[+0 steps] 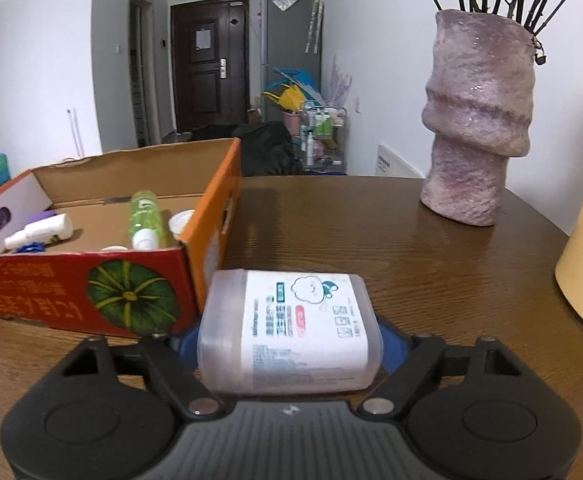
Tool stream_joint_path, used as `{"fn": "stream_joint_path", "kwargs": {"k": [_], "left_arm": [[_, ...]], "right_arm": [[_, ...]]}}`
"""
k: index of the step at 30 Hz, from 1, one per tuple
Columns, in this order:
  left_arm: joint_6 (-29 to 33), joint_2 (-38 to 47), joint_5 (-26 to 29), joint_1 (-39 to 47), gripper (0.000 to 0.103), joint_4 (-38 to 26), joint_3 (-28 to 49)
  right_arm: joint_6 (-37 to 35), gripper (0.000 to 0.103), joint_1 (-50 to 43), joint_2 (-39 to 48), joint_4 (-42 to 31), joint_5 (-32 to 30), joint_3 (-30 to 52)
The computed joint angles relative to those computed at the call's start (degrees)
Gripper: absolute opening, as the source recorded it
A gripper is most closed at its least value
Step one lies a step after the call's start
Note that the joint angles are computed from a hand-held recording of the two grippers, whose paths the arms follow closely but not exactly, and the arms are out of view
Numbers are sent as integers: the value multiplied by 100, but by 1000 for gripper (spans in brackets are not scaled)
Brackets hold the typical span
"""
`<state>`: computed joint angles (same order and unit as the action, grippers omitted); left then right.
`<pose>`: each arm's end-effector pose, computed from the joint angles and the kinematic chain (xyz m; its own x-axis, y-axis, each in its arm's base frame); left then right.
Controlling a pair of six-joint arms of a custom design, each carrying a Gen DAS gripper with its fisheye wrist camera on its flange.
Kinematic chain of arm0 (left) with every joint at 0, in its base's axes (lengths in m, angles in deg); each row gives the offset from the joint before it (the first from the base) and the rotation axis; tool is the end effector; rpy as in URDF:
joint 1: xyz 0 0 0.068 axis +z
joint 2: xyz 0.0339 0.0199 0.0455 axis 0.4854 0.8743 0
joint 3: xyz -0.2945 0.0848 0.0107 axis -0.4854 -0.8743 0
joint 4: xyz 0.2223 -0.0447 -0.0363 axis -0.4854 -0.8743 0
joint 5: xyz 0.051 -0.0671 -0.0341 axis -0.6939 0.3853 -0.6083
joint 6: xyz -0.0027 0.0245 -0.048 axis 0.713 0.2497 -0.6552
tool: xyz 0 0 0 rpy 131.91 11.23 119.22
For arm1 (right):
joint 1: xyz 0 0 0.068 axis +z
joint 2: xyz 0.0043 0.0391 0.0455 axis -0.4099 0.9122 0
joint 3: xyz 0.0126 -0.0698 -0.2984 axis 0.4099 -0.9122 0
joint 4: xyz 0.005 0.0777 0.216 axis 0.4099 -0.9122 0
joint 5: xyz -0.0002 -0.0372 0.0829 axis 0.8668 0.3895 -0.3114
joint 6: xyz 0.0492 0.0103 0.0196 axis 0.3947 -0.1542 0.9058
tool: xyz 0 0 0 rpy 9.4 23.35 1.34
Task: Organize rigid objects
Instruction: 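Grasp the white wipes tub with the right tool while the left tool aligns over the lint brush, then close the left tool on the red lint brush and lift it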
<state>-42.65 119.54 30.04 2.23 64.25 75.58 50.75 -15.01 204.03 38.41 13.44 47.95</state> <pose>0.3577 -0.1778 0.1335 -0.5022 0.1766 -0.8465 0.3590 0.9332 -0.0183 0.2834 0.0273 0.0919 -0.5155 0.3345 -0.7889 0.5318 0.8468 0.0115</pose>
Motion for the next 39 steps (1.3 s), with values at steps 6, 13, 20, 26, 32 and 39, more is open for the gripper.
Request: {"fn": "stream_joint_path", "kwargs": {"k": [6, 13, 20, 26, 32, 39], "left_arm": [[-500, 114, -209, -42, 103, -701, 543], [-1373, 403, -1407, -351, 103, -1606, 1380], [-2228, 900, -2303, -623, 103, -2905, 2572], [-2226, 1100, -2700, -750, 103, -3300, 2933], [-1850, 1134, -2899, -834, 92, -3346, 2915], [-1493, 700, -2558, -794, 87, -2679, 1963]], "right_arm": [[59, 82, 210, 34, 11, 309, -10], [109, 82, 307, 41, 21, 455, -23], [190, 82, 324, 29, 17, 522, -52], [265, 82, 388, 4, 39, 554, -113], [365, 82, 478, -62, 36, 589, -219], [595, 82, 635, -176, 41, 722, -442]]}}
